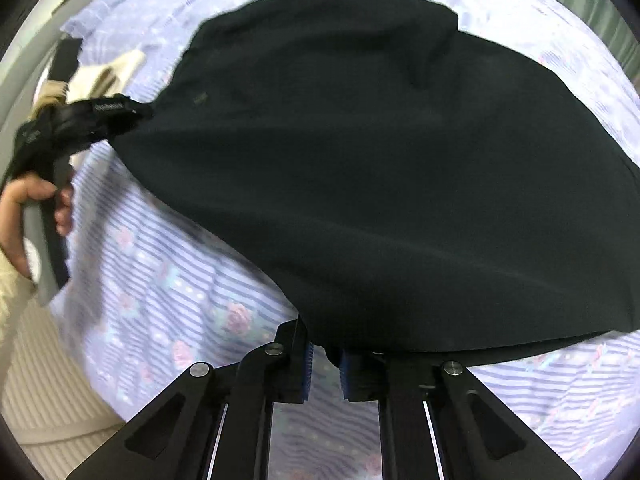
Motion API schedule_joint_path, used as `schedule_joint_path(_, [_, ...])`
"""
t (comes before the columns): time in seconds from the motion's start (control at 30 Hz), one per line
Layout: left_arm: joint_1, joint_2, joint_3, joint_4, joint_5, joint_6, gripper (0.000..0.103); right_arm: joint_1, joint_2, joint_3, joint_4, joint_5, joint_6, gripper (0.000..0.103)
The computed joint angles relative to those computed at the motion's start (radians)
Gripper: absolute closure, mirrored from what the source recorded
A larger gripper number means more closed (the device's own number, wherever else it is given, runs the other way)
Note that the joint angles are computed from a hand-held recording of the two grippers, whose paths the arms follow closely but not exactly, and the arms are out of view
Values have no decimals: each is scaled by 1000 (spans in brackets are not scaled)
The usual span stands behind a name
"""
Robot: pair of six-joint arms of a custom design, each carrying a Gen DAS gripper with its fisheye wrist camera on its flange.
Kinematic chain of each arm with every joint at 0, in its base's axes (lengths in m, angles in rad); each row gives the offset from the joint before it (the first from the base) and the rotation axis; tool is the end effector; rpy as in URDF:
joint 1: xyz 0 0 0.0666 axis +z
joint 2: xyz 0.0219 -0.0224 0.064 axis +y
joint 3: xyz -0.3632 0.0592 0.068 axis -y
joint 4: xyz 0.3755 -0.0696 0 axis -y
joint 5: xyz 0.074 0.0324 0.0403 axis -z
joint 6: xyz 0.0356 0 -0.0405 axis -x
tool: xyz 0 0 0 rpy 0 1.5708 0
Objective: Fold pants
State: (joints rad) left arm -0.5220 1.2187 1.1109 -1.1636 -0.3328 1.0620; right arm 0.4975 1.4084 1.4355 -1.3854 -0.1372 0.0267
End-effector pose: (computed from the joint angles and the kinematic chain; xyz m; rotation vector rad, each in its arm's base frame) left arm 0.3223 -0.1724 0.3517 -0.7853 2.5812 0.0286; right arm 0.3744 0.2084 0.4033 -0.7866 2.8484 0.2709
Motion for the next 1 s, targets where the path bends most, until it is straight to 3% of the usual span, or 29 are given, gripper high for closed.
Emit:
schedule_joint_path(0.1, [-6,12,25,-35,-7,-20,75,-7,4,-5,2,-6,-37,90])
schedule_joint_path(0.13, [-11,15,30,-52,-14,-25,74,-12,1,-1,-4,1,-47,85])
schedule_joint_path(0.23, [-27,28,81,-134,-38,-48,65,-9,-8,15,-75,63,-78,53])
schedule_joint_path(0.33, [-103,33,160,-269,-135,-66,55,-22,-79,9,-97,91,-113,48])
schedule_joint_path(0.37, [-144,29,192,-324,-189,-61,48,-31,-98,16,-108,92,-128,41])
schedule_joint_path(0.5, [-262,-30,293,-394,-215,-35,41,-96,-186,78,-154,88,-168,38])
schedule_joint_path(0.63, [-388,-21,426,-444,-240,-9,33,-175,-242,180,-181,97,-147,37])
schedule_joint_path(0.8, [-499,54,579,-404,-238,-77,31,-289,-284,320,-221,108,-157,37])
schedule_joint_path(1.0, [-592,200,764,-322,-278,-166,26,-554,-290,419,-253,58,-17,37])
